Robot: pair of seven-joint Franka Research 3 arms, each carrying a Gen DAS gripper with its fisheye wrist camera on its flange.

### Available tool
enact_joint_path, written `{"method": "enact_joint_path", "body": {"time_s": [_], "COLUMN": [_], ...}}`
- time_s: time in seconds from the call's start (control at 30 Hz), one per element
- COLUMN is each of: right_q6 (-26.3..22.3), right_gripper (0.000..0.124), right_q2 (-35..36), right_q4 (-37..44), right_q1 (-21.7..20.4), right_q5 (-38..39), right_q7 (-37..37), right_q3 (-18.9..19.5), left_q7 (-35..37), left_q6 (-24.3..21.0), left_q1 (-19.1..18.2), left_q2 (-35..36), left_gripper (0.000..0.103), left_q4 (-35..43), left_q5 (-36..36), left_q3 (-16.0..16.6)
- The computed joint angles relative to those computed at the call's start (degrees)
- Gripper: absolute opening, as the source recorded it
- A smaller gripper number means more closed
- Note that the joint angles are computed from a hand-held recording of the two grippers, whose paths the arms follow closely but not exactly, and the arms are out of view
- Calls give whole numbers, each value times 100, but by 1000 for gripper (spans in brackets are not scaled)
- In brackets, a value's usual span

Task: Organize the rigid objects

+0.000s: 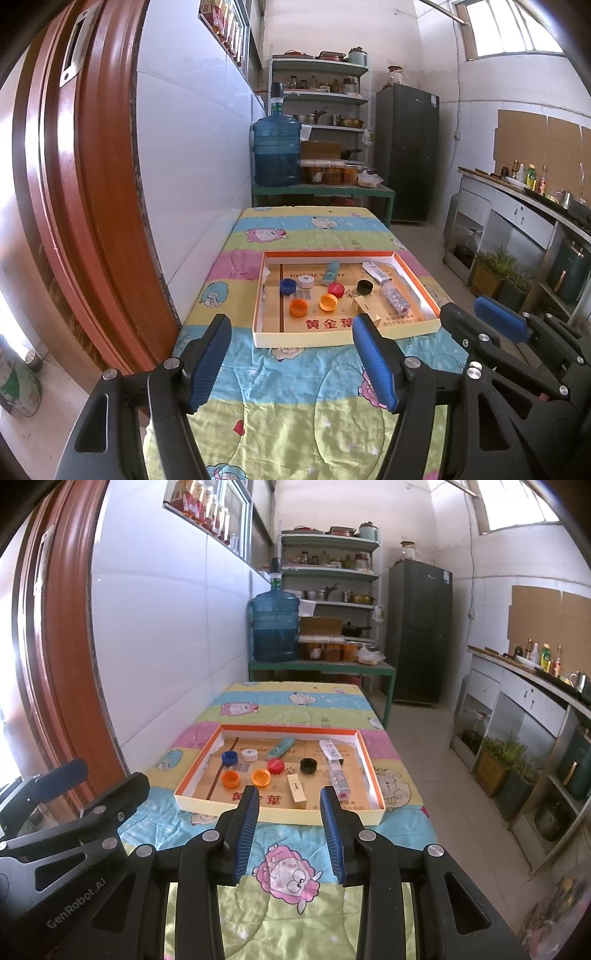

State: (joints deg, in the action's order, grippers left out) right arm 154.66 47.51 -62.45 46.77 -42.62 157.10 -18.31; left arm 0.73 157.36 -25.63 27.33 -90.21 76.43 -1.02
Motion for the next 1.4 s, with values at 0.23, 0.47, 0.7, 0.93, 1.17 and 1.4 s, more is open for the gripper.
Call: {"method": "enact_joint_path", "body": {"time_s": [0.23,0.47,0.7,0.93,1.17,1.4], "right_q6": [23,26,35,36,35,19], "right_gripper": [35,35,35,35,35,35], "right_q2": [9,-1,-10,-17,-18,-14], "right_q4": [-17,-22,-48,-51,-52,-33], "right_q1": [4,4,13,9,5,-4], "right_q5": [-2,8,-9,-7,1,19], "right_q7": [24,11,35,33,15,-4], "right_q3": [-20,-19,-32,-26,-21,-7], "left_q7": [26,49,47,-31,17,7], "left_q6": [34,25,31,27,33,24], "left_q1": [4,-7,-12,-22,-7,-20], "left_q2": [18,25,23,32,75,79], "left_gripper": [68,68,68,68,68,68], "left_q4": [-4,15,8,19,35,34], "left_q5": [-28,-48,-52,-17,-53,-52], "left_q3": [2,10,17,37,29,37]}}
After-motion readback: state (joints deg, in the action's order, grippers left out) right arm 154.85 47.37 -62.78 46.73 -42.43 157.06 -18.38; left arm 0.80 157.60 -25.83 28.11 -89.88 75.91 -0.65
